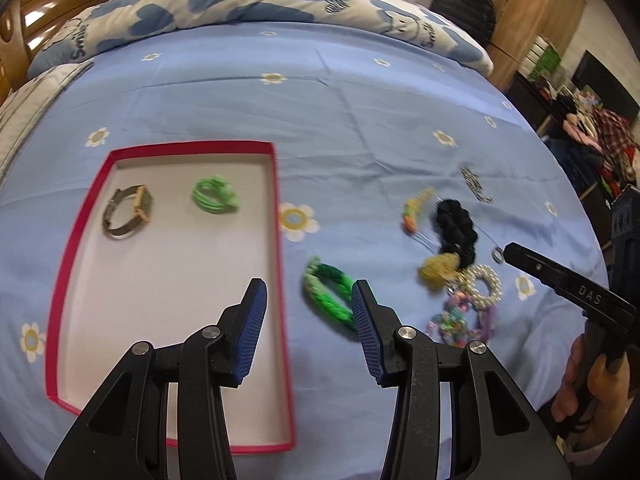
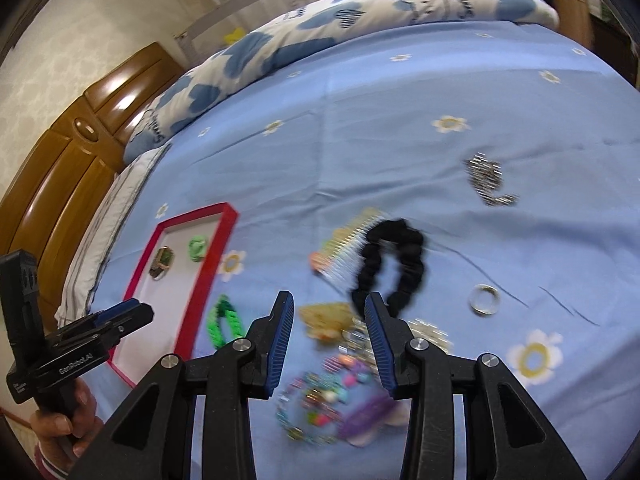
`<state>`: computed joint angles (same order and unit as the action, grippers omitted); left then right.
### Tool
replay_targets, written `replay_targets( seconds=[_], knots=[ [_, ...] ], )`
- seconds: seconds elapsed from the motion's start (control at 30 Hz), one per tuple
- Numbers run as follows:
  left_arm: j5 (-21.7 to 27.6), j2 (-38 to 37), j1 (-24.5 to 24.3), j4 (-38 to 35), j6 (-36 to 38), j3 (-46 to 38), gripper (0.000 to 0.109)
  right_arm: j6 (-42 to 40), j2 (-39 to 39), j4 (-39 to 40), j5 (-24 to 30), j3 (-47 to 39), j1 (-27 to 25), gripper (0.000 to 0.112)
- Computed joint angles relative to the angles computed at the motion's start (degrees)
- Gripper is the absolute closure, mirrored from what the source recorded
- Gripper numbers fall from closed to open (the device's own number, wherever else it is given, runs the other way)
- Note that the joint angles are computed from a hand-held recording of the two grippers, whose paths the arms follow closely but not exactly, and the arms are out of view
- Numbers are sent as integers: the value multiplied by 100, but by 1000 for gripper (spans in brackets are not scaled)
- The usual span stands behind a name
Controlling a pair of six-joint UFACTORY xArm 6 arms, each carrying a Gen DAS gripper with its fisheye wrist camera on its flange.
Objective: Organize jewelry
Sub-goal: 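Move the left tool to the yellow claw clip while the right tool moves to the gold ring, then grasp the yellow claw clip with the left tool while the right tool grasps the gold ring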
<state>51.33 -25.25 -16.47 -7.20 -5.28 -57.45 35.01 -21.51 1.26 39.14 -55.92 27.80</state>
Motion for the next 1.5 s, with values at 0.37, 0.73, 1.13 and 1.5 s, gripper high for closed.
replay_targets(
  seconds=[0.37,0.73,1.13,1.5],
  knots=[
    [98,39,-441,-42,-72,61,63,192,-908,-69,154,881,-350,72],
    [-71,704,-910,-162,-3,-368,59,54,-979,-121,221,1049,-718,72],
    [-201,1701,-1183,-539,255,-957,51,-556,-329,-223,233,824,-818,72],
    [-364,1877,-1257,-576,344,-953,71,-628,-274,-358,37,915,-877,89]
  ],
)
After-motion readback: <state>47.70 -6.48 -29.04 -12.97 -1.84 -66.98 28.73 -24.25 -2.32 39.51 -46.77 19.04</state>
